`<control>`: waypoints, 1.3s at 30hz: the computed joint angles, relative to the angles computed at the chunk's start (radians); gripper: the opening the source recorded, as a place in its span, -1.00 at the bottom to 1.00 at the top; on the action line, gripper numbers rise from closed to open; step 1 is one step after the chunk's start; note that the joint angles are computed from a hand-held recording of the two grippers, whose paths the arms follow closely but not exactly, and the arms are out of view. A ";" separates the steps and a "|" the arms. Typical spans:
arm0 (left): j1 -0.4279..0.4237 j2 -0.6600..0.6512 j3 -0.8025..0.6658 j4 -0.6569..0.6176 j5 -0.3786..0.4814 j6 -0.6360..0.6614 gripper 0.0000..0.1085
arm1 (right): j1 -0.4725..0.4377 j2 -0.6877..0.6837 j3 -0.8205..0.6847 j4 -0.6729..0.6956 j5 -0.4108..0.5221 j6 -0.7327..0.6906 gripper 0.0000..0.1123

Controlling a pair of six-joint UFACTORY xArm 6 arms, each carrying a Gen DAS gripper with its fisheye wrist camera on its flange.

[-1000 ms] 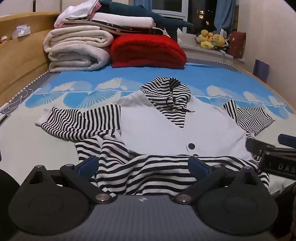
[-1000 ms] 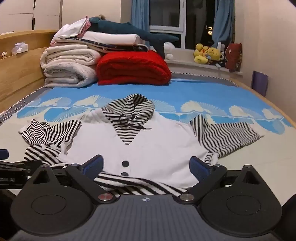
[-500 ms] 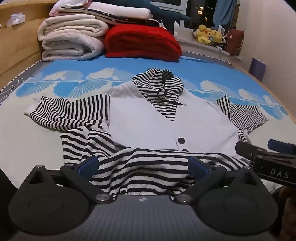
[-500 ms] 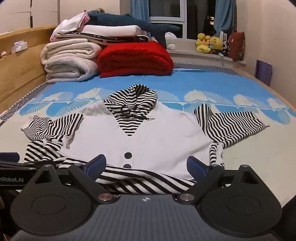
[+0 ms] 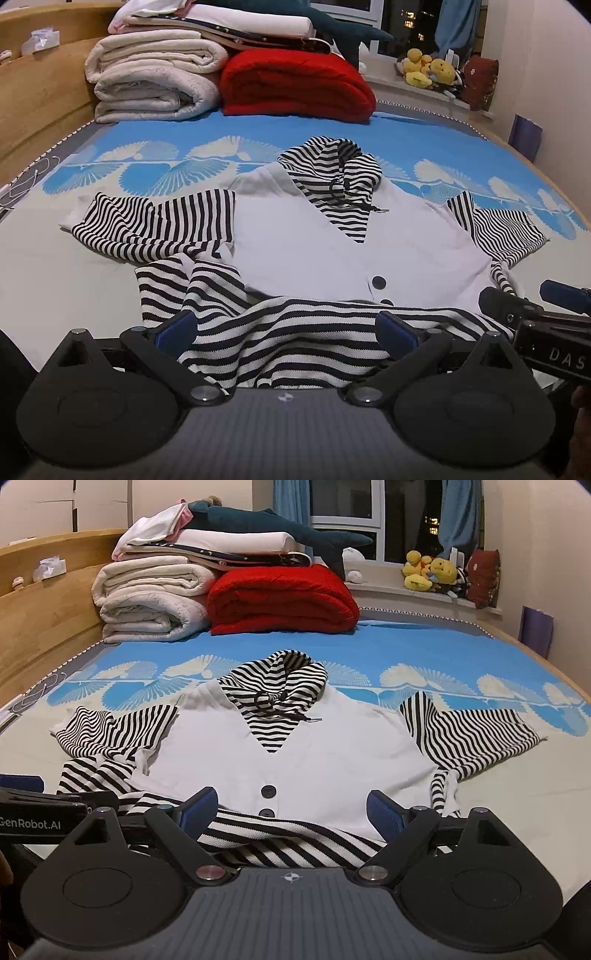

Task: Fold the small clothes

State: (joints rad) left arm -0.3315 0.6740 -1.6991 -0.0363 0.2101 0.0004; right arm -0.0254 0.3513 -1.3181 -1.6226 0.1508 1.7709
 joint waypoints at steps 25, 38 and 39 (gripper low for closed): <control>-0.010 -0.006 0.005 -0.157 0.011 0.143 0.89 | -0.005 -0.010 -0.001 -0.054 -0.013 0.082 0.58; -0.011 -0.008 0.001 -0.188 0.013 0.172 0.88 | 0.000 -0.014 -0.005 -0.134 0.009 0.174 0.58; -0.012 -0.009 0.003 -0.191 0.011 0.175 0.87 | -0.002 -0.013 -0.007 -0.143 0.000 0.184 0.58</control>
State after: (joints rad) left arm -0.3436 0.6652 -1.6959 -0.2273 0.2209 0.1758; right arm -0.0274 0.3385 -1.3253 -1.7654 0.1509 1.9552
